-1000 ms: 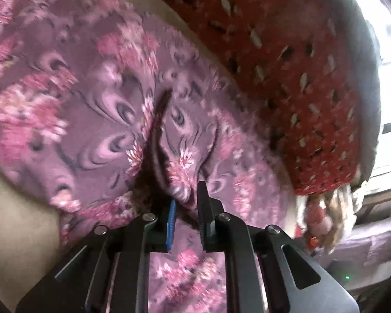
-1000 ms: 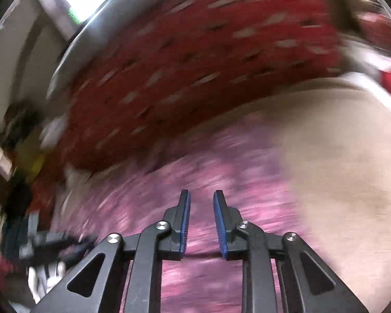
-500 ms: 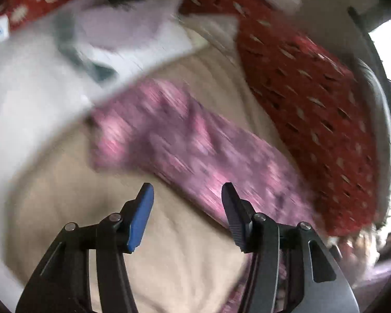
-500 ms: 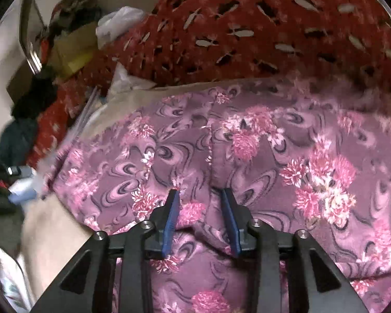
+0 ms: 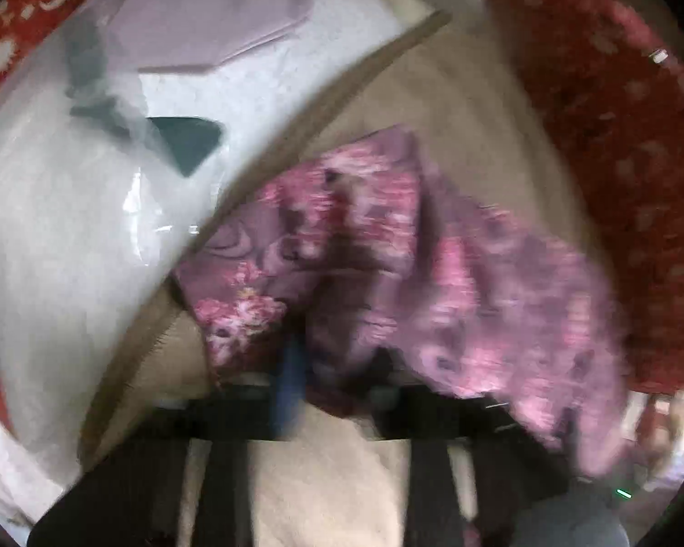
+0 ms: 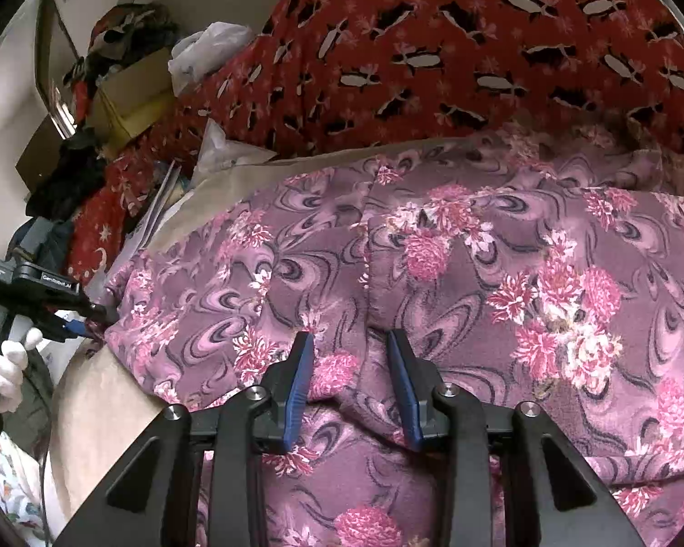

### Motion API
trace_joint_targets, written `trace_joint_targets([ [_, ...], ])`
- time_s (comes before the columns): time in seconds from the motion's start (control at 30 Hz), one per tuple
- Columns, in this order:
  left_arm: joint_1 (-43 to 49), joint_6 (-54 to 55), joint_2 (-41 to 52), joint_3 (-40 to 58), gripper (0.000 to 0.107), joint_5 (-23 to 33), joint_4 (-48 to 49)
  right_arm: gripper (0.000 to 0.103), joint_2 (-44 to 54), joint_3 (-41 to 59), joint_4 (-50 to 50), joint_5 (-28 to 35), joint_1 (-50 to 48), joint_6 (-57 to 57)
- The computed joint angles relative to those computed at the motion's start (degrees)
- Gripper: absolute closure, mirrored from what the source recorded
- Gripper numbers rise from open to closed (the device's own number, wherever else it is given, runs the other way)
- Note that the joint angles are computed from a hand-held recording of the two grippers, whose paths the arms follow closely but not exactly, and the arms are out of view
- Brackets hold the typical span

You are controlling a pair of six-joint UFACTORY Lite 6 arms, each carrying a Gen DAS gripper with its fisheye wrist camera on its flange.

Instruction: Fold small clothes

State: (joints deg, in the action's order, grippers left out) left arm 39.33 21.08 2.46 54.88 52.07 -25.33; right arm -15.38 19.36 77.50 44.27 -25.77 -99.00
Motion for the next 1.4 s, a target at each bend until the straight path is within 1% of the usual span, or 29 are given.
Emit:
trace_joint_targets([
  [0.03,2.5,3.3,-0.8,1.5,0.101,4.8,-2.7,0.067,0.8,0.3,-0.1,0.6,-0.6,-0.4],
  [0.1,6.5,8.5,-2.7,2.3,0.101,10.8,-8.2,0.067,1.3,0.9,-0.5,1.3,-0.7,0.4],
  [0.13,6.7,8.0,-4.2,3.2,0.101,13.8,-9.2,0.067,1.6,1.3,-1.0,1.6,-0.9,0.9],
  [0.2,5.6,6.9,-7.7,3.9,0.101,18.1,-11.2,0.067,1.3,2.1,-3.1,1.5,-0.7,3.6],
  [0.3,0.9,4.7,-12.4,2.6,0.101,21.0,-13.7,0.068,-0.4,4.1,-10.0,2.7,-1.8,10.1],
  [0.4,-6.2,0.3,-16.5,1.6,0.101,21.5,-15.9,0.068,-3.1,4.7,-14.4,7.2,-9.5,10.2],
  [0.43,-8.9,-1.5,-17.1,1.6,0.101,21.0,-16.5,0.068,-2.4,5.8,-15.9,9.8,-14.1,9.0],
  [0.5,-16.0,-5.4,-19.2,-0.1,0.101,18.9,-19.0,0.068,0.5,8.8,-18.0,13.1,-21.4,6.6],
  [0.6,-28.6,-13.0,-18.2,1.8,0.101,14.1,-19.7,0.067,7.1,16.1,-20.1,14.5,-32.4,1.7],
  [0.67,-37.3,-16.0,-16.1,2.7,0.101,9.2,-21.1,0.065,10.9,20.1,-20.3,13.1,-36.7,-1.6],
  [0.7,-40.3,-18.1,-15.2,3.9,0.101,8.5,-21.4,0.065,13.1,22.0,-20.3,12.6,-38.3,-2.9],
  [0.8,-51.0,-21.4,-10.2,7.0,0.101,2.5,-23.4,0.063,20.2,25.9,-21.5,9.1,-40.4,-3.5],
  [0.83,-53.8,-21.7,-7.8,8.2,0.101,0.7,-24.5,0.064,24.5,27.4,-21.2,10.3,-42.0,-4.8],
  [0.87,-56.8,-22.3,-4.8,9.9,0.101,-1.0,-25.6,0.063,27.0,28.1,-19.3,13.1,-44.2,-7.7],
  [0.9,-59.8,-21.8,-1.8,10.6,0.101,-3.9,-27.5,0.063,28.7,28.6,-18.5,15.0,-45.6,-9.2],
  [0.97,-62.9,-19.0,4.6,12.8,0.101,-5.9,-31.4,0.063,30.0,29.4,-18.3,15.9,-45.8,-8.7],
  [1.0,-64.3,-16.8,7.8,13.1,0.101,-7.2,-34.7,0.063,30.0,29.1,-18.0,15.9,-45.7,-9.1],
  [1.1,-66.3,-12.0,17.5,14.2,0.101,-10.9,-41.7,0.063,30.6,29.4,-17.9,16.9,-46.0,-9.1],
  [1.13,-66.2,-11.3,19.8,14.2,0.101,-11.2,-43.1,0.063,31.3,30.0,-18.0,17.4,-46.0,-8.7],
  [1.17,-65.8,-8.5,21.2,13.0,0.101,-10.9,-46.7,0.063,32.2,30.7,-18.2,18.0,-46.3,-8.6],
  [1.23,-64.1,-0.4,19.5,7.7,0.101,-9.0,-55.6,0.063,33.6,31.9,-18.5,19.2,-46.8,-8.1],
  [1.27,-63.3,4.9,16.0,3.3,0.1,-8.9,-59.9,0.063,34.2,32.7,-18.9,19.9,-47.2,-7.8],
  [1.33,-63.8,12.0,4.6,-6.6,0.092,-13.3,-66.6,0.063,35.1,33.4,-19.4,20.8,-47.7,-7.4],
  [1.37,-62.8,12.5,-1.4,-10.5,0.082,-14.5,-67.5,0.063,35.7,34.0,-19.7,21.3,-47.9,-7.0],
  [1.4,-60.0,13.2,-7.4,-14.4,0.066,-13.4,-66.0,0.063,36.8,35.2,-20.3,22.3,-47.8,-5.8],
])
